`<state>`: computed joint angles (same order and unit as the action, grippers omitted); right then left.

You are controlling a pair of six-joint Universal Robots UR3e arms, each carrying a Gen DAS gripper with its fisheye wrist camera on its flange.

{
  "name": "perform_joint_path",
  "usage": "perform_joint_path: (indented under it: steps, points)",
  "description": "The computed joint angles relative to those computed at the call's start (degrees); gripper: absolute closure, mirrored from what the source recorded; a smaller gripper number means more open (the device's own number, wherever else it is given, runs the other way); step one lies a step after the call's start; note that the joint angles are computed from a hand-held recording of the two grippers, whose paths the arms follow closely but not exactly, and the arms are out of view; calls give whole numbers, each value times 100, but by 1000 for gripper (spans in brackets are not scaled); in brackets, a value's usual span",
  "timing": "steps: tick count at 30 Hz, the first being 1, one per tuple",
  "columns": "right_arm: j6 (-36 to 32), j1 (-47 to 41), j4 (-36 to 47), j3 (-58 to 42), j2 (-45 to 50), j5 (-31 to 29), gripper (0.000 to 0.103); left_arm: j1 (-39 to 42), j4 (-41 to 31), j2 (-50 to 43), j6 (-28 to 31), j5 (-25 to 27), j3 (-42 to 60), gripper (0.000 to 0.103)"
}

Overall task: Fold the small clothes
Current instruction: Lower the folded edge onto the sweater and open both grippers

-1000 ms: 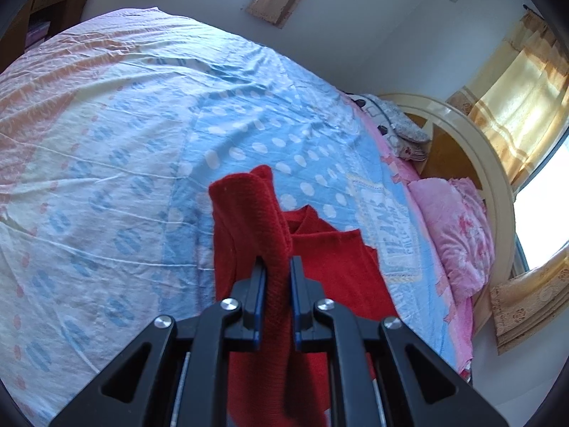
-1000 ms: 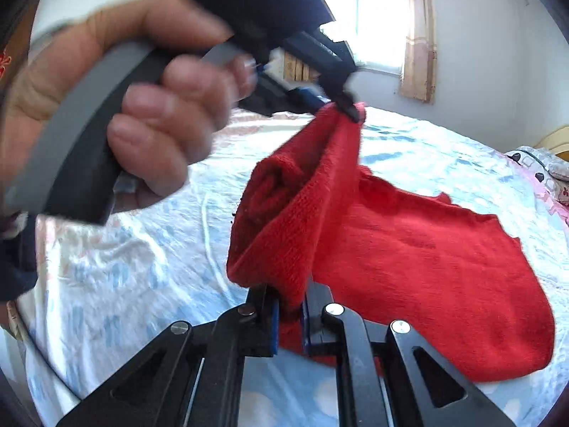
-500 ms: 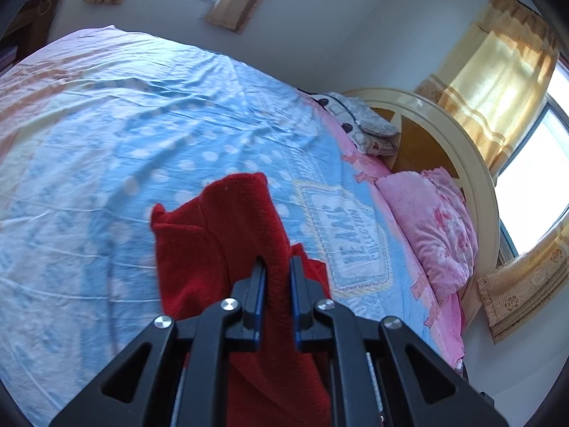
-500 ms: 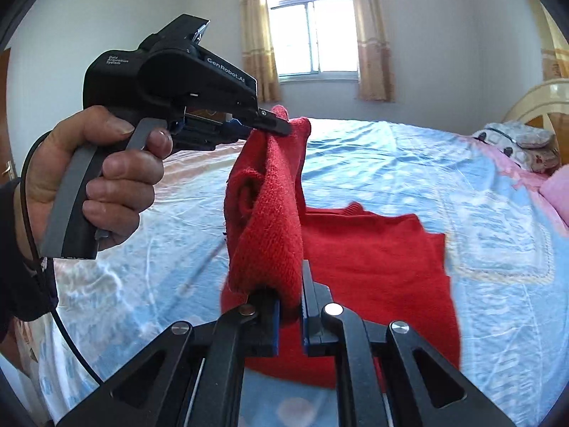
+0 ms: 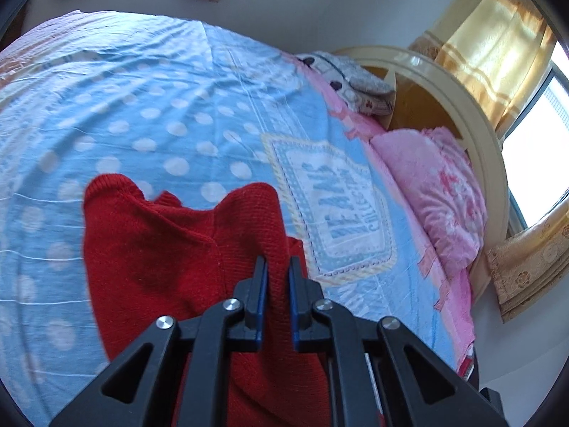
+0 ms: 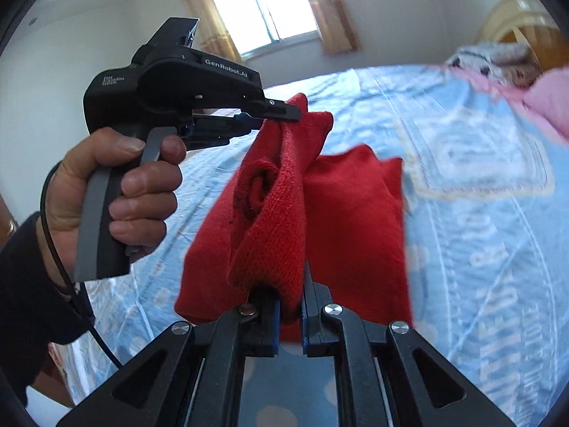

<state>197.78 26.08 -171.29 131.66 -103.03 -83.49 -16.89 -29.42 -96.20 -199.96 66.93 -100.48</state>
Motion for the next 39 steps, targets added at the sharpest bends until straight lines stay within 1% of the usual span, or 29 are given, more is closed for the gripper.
perform_joint_path:
  steps: [4,6,7,9,11,13,15,16,17,18,19,20,21,23,24,26,27,28,29,30,31,32,33,34,35,39]
  points:
    - [-18,-479,116,388,-345,453,96,-352,-31,-449,-50,226,421,92]
    - [-7,-753,135,610,-497,791,96,-554,-88,-682,-42,385,672,92]
    - [-11,-891,117,727,-549,962,96,-683,-186,-807,-2,566,846,92]
    - [-25,-1084,78,878,-591,1200,96,-912,-417,-986,33,901,1136,87]
    - [-32,-1295,81,1018,-670,1482,96,-1112,-429,-1035,41,1244,1239,87]
    - [-101,-1554,196,1167,-857,1793,96,-1253,-444,-958,143,1490,1231,81]
    - [-176,-1745,351,1259,-1031,1996,96,-1379,-261,-674,265,1713,947,61]
    - [-213,-1816,404,1289,-1084,2063,96,-1435,-109,-539,289,1842,779,56]
    - [-235,-1911,455,1333,-1138,2164,96,-1488,-7,-431,307,1968,655,50]
    - [-254,-2017,506,1381,-1189,2292,96,-1534,141,-176,369,2106,358,47]
    - [-280,-2118,555,1435,-1253,2411,96,-1540,245,-48,423,2163,189,47]
    - [-349,-2224,657,1481,-1349,2546,96,-1529,316,83,467,2216,13,44]
    - [-444,-2319,772,1507,-1429,2664,95,-1594,374,298,521,2474,-281,39]
    - [-616,-2438,1085,1543,-1731,2643,94,-1698,636,570,630,2858,-802,38]
    - [-736,-2507,1334,1575,-2030,2589,92,-1830,807,703,671,3220,-1118,38]
    - [-878,-2504,1724,1523,-2589,2201,74,-1992,1096,896,703,3697,-1624,38]
    - [-841,-2500,1750,1534,-2803,2018,70,-2042,1325,1029,690,3865,-1963,38]
    - [-811,-2586,1809,1598,-3113,1914,63,-2038,1508,1163,668,3913,-2275,38]
    - [-775,-2715,1909,1599,-3362,1902,59,-2004,1626,1254,651,3867,-2469,36]
    - [-712,-2845,1936,1562,-3484,1930,59,-1915,1808,1349,639,3736,-2719,30]
    - [-659,-2913,1882,1470,-3398,1972,59,-1863,1987,1360,568,3691,-2901,28]
    - [-641,-2883,1792,1283,-3088,1979,59,-1839,2075,1328,524,3663,-2961,26]
    - [-561,-2743,1558,1082,-2654,1910,59,-1704,2201,1306,509,3467,-3061,26]
    - [-456,-2550,1318,783,-2126,1859,59,-1698,2290,1290,453,3423,-3125,26]
    - [-364,-2377,1263,578,-1837,1790,59,-1653,2384,1269,422,3358,-3171,25]
    - [-286,-1928,1458,-823,-6,1608,59,-1578,3058,1119,301,3308,-3485,16]
